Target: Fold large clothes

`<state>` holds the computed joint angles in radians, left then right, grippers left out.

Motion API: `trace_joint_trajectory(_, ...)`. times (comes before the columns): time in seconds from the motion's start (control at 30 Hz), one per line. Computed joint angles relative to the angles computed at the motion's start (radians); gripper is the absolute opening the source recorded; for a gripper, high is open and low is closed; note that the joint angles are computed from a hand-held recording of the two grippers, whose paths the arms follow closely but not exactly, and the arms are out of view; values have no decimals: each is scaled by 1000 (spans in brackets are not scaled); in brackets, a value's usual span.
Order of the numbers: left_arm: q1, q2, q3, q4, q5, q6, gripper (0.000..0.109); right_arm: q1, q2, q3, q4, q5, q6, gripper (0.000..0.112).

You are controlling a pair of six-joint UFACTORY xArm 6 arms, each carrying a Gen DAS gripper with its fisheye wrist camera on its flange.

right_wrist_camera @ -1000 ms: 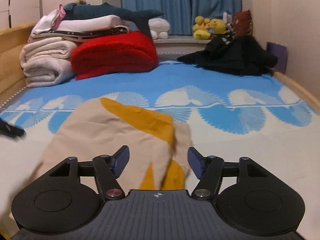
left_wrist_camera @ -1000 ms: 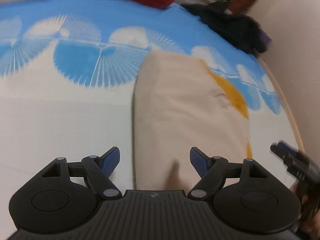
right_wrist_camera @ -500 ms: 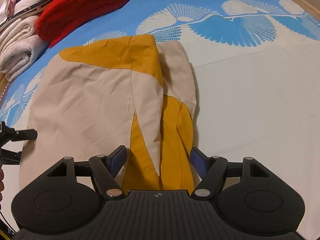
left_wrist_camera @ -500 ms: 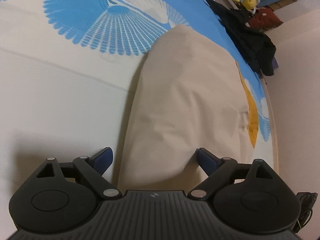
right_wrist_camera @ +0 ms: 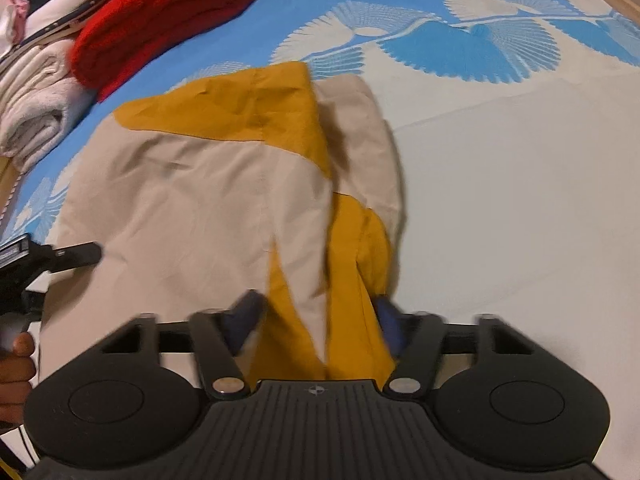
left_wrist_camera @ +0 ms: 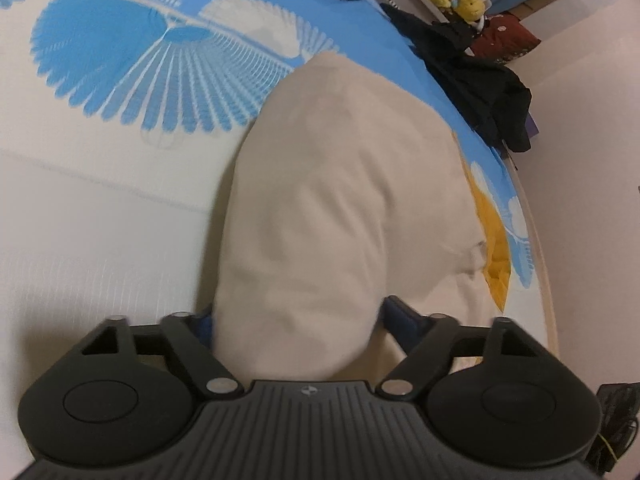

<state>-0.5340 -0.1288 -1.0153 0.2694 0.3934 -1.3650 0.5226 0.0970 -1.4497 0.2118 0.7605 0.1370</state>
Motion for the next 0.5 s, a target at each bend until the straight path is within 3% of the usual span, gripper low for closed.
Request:
trace_joint_trajectory(0.03,1,1,-13,27,4,-12,62,5,3,-2,-3,-10,-7,40)
trace_joint_trajectory(0.1,9,-13,-19,79,0,-48,50,18,10,-7,-29,-37,-2,23)
trace_joint_trajectory(0.17,16,-28,-35,136,16,-71,45,28,18,-13,-54,-75,8,9)
trace_joint_trajectory(0.4,63,-129,-31,279,129,-142,49,83,80,-62,-4,-239,-37,4)
trace_joint_trajectory(0.5,68,-171,-27,327,245,-193,67,111,110,-89,49,-307,-90,3)
